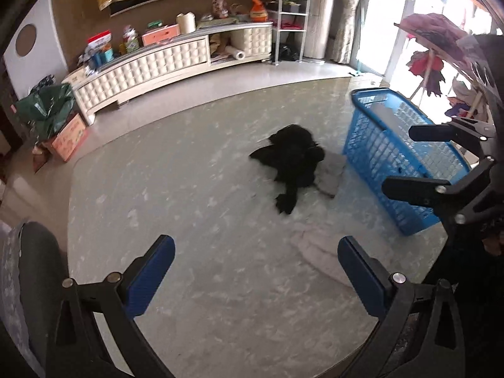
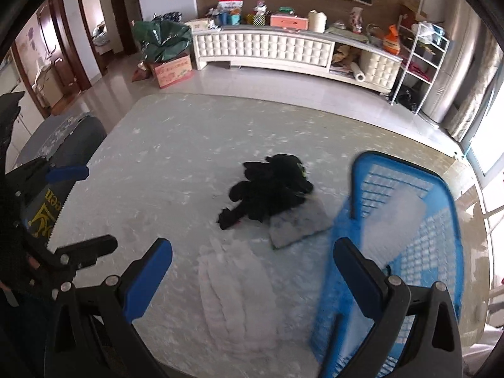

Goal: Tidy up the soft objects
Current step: 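Move the right tool down to the black plush toy on the floor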

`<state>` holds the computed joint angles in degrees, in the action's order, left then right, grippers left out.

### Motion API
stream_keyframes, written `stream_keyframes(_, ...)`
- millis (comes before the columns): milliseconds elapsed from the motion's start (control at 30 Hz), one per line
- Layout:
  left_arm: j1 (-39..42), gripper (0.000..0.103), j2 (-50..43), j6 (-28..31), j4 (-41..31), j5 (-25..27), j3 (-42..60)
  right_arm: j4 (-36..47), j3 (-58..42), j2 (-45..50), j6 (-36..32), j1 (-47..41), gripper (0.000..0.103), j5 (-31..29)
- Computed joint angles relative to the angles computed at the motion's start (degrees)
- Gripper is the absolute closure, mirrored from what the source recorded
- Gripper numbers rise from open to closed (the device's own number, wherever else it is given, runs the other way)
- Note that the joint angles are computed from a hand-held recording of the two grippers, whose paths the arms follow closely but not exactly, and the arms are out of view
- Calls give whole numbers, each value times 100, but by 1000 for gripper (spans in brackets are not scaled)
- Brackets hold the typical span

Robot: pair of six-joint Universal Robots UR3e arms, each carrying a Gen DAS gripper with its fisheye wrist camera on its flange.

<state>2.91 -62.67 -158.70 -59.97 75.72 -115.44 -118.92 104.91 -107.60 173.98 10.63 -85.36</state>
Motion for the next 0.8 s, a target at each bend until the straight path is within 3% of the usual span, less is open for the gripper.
stream_keyframes(200,388,0,-50,-24,115,48,-198,-235,-560,976,379,279,0,88)
stream_keyframes(400,497,0,-627,-268,633,198,-257,123,-1310,1964,902,163,0,534)
stream_keyframes(700,364,0,-1399,-624,1195,312,11,631,-2556,3263,1405,261,0,66)
stream_keyframes(800,290,0,-1662,-738,1372,386,117,793,-2857,3566,1413,201,0,149)
